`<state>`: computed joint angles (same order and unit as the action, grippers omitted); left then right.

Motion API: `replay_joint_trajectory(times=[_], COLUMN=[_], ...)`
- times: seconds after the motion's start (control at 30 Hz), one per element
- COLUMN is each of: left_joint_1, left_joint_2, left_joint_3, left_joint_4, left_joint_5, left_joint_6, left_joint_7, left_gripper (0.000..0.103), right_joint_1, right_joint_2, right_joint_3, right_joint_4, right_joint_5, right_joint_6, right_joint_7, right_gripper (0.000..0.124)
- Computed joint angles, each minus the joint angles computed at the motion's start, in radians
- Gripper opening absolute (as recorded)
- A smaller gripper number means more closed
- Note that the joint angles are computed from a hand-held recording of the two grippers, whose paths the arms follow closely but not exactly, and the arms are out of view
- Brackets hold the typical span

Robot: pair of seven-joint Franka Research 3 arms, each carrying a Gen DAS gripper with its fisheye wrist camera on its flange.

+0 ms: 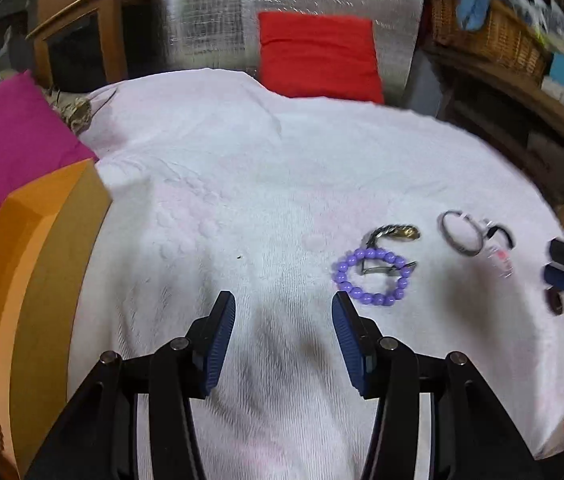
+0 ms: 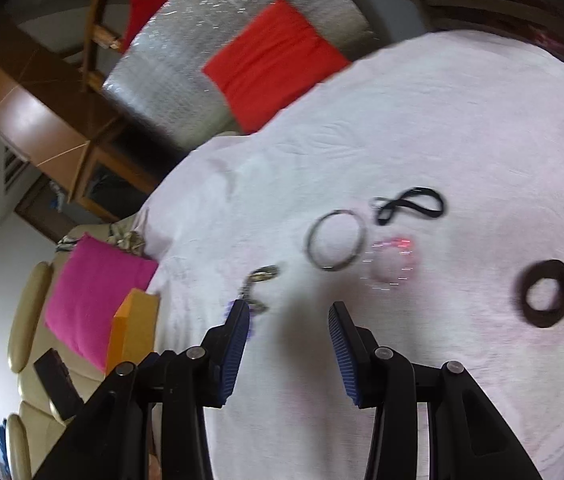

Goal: Organize jewelry
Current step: 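Grasp the purple bead bracelet with the left tool while the right tool approaches the silver bangle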

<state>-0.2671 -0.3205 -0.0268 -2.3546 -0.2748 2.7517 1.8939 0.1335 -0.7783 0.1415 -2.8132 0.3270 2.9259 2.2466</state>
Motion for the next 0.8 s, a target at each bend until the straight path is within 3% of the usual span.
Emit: replay_joint_trajectory(times=[0.27,0.6,0.8], left_joint_1=[-0.028,0.002,0.022], left_joint_2=[0.069,0.151,0.189], left_joint_3=[-0.008,-0.058,-0.060], left_joint_4=[0.064,0.135,0.186], left_joint_5=[-0.110,-0.131,-0.267], left_joint_6=[-0.029,-0.097,-0.178], left_joint_7=[0.066,0.120,0.226], left_gripper=[0.051,0.051,0.017], right_joint_1=[0.012,-0.029,-0.031], right_joint_2=[-0.050,-0.095,-0.088], right_joint_3=[-0.055,-0.035,-0.030], right_joint_4=[-0.041,-0.067,-0.060], right_joint_5=[0.032,0.044,0.033], right_joint_6=[-0.031,-0.034,-0.039], right_joint_7=[-0.011,0.008,0.017], right_gripper=[0.045,0.045,0.045])
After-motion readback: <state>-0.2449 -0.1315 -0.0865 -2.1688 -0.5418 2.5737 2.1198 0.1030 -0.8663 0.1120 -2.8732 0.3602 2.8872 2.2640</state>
